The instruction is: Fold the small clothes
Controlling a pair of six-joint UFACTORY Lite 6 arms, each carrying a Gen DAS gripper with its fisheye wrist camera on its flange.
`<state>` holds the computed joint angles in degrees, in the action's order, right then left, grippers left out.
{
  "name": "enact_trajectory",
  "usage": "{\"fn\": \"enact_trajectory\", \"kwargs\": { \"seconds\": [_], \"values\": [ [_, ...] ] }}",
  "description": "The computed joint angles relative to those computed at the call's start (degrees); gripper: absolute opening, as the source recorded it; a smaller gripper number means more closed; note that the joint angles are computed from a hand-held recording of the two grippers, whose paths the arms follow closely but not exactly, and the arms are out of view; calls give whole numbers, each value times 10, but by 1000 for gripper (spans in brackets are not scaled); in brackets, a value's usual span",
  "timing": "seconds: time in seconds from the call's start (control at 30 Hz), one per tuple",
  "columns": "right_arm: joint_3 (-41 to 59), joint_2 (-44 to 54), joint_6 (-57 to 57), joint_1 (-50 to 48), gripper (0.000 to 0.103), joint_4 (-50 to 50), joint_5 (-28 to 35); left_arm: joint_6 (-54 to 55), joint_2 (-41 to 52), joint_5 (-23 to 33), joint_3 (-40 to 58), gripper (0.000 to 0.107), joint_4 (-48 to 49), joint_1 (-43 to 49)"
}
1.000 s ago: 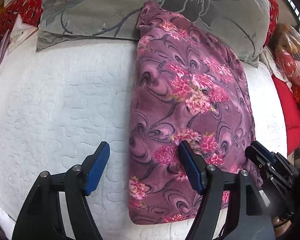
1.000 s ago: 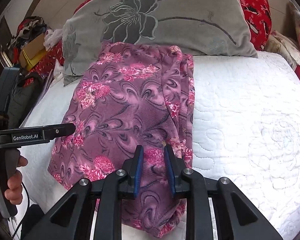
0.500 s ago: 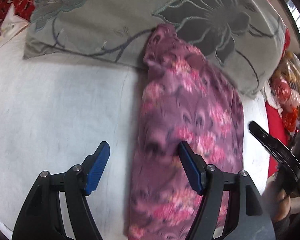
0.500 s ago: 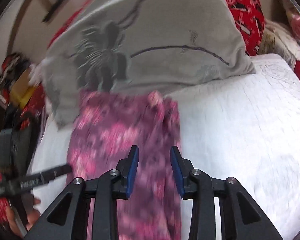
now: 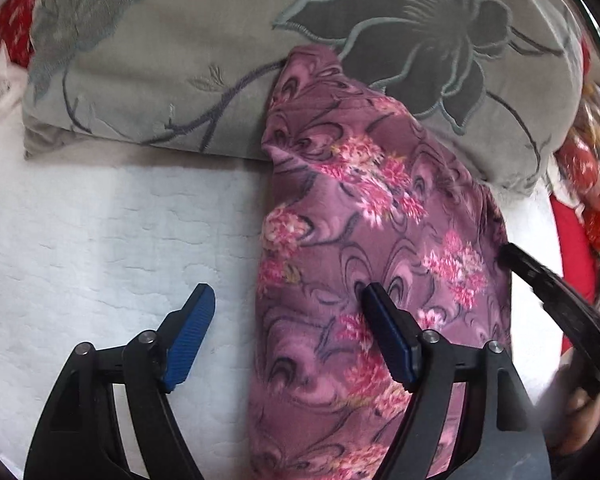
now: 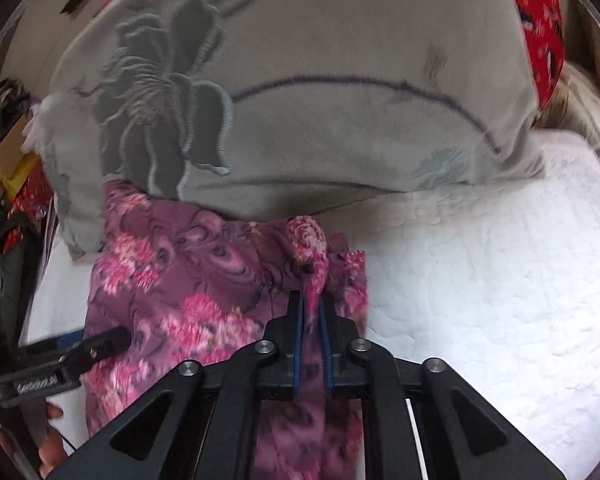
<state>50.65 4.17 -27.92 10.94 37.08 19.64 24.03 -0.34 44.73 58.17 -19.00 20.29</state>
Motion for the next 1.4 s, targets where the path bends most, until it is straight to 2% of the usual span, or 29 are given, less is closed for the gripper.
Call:
{"fn": "enact_trajectory", "kwargs": {
  "seconds": [0.17,0.23,0.3,0.43,0.5,0.57,0.67,0.73,0.8,0.87,0.97,1.03,1.07,1.27,1.3,1.4],
  "values": [
    [-94,-135,-62,-14,14,30,50,-38,-50,-3,-29,77,10,-29],
    [-147,-194,-112,-29,24,79,77,-56,-75,-4,-42,77,29,-39],
    [-183,-221,-148,-36,25,110,90,-74,-95,-4,-49,77,53,-49],
    [-222,-230,-76,1,25,12,40,-106,-133,-5,-66,77,91,-73],
    [-225,-258,-48,-7,26,2,63,-131,-159,-8,-82,77,127,-90],
    [-238,-307,-61,-26,26,20,95,-107,-195,-8,-121,77,117,-80],
    [-277,-385,-86,-53,26,28,143,-26,-231,25,-179,78,59,-19],
    [-300,-406,-59,-45,27,-18,152,27,-232,44,-206,79,23,21],
    [-317,-397,8,1,33,-92,115,58,-222,67,-202,79,-9,52],
    [-306,-396,0,-14,33,-79,130,76,-187,96,-167,78,-31,76],
    [-278,-390,-88,-103,36,1,172,113,-137,113,-124,78,-86,118],
    [-255,-354,-136,-157,46,50,185,126,-93,129,-96,78,-115,127],
    [-243,-324,-162,-177,47,78,189,126,-72,134,-85,78,-128,123],
    [-219,-182,-297,-200,49,246,182,129,-37,107,-102,78,-170,73],
    [-217,-166,-306,-197,54,260,176,128,-32,102,-104,78,-178,64],
    [-213,-119,-363,-214,61,319,197,135,-30,93,-106,78,-193,50]
  ]
}}
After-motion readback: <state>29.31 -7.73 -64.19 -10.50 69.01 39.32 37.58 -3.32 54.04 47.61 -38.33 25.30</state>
